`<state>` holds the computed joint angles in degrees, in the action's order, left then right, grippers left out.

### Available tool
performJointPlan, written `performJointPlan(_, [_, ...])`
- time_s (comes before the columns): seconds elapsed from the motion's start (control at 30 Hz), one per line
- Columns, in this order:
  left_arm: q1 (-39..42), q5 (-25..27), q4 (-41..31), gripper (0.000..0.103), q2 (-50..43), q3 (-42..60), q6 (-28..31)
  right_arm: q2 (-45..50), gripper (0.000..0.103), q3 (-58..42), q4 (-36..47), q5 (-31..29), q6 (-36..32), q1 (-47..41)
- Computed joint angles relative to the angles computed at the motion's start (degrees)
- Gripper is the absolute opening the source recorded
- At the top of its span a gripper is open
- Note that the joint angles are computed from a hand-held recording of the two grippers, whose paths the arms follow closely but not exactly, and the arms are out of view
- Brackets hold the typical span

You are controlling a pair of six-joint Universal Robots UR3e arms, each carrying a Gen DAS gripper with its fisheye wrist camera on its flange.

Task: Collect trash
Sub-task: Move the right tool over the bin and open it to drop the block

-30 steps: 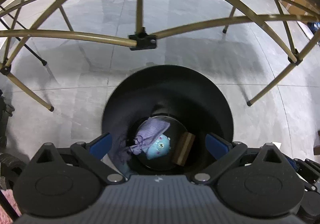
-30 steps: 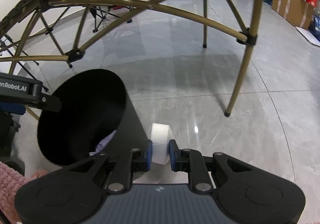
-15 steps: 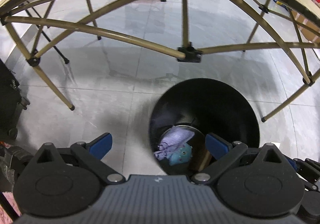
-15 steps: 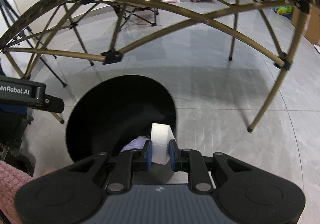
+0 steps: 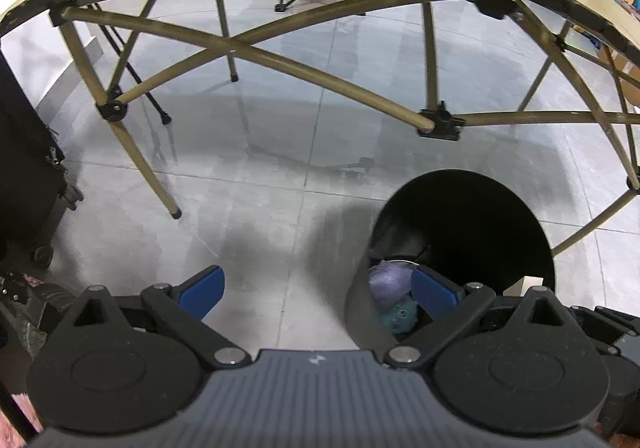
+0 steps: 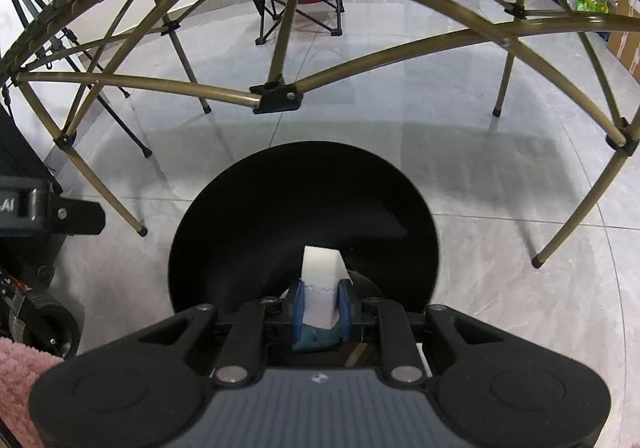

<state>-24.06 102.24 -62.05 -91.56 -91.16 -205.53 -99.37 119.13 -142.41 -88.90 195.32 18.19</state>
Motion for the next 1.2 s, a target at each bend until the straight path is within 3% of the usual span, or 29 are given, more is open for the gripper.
performJointPlan(0.6, [7.3,-1.4,0.2,0.102,8.0,-10.1,2.5,10.7,0.018,-9.0,1.8,-2.3,2.8,5.2])
performJointPlan(0.73, [7.6,-1.4,0.4,0.102,8.2,-10.4,2.6,11.5,0.023,-9.8,1.6,-4.2,2.8,6.1])
performJointPlan(0.77, [7.5,-1.2,0.4,0.102,8.2,-10.4,2.5,11.4,0.026,-9.7,1.6,-4.4,2.9,6.0])
performJointPlan(0.8, [7.3,-1.0,0.5,0.102,8.2,-10.3,2.5,11.3,0.04,-9.5,1.5,-4.1,3.2,5.7])
performJointPlan(0.83, [7.1,-0.9,0.5,0.102,8.1,-10.3,2.5,11.2,0.071,-9.5,1.6,-4.2,3.7,5.6])
performJointPlan(0.9, [7.0,-0.7,0.6,0.102,8.1,-10.2,2.5,11.5,0.102,-10.0,1.9,-5.5,4.4,5.8])
performJointPlan(1.2, [6.7,-0.2,0.7,0.102,7.5,-10.0,2.3,11.7,0.103,-9.5,1.2,-6.7,4.2,5.5])
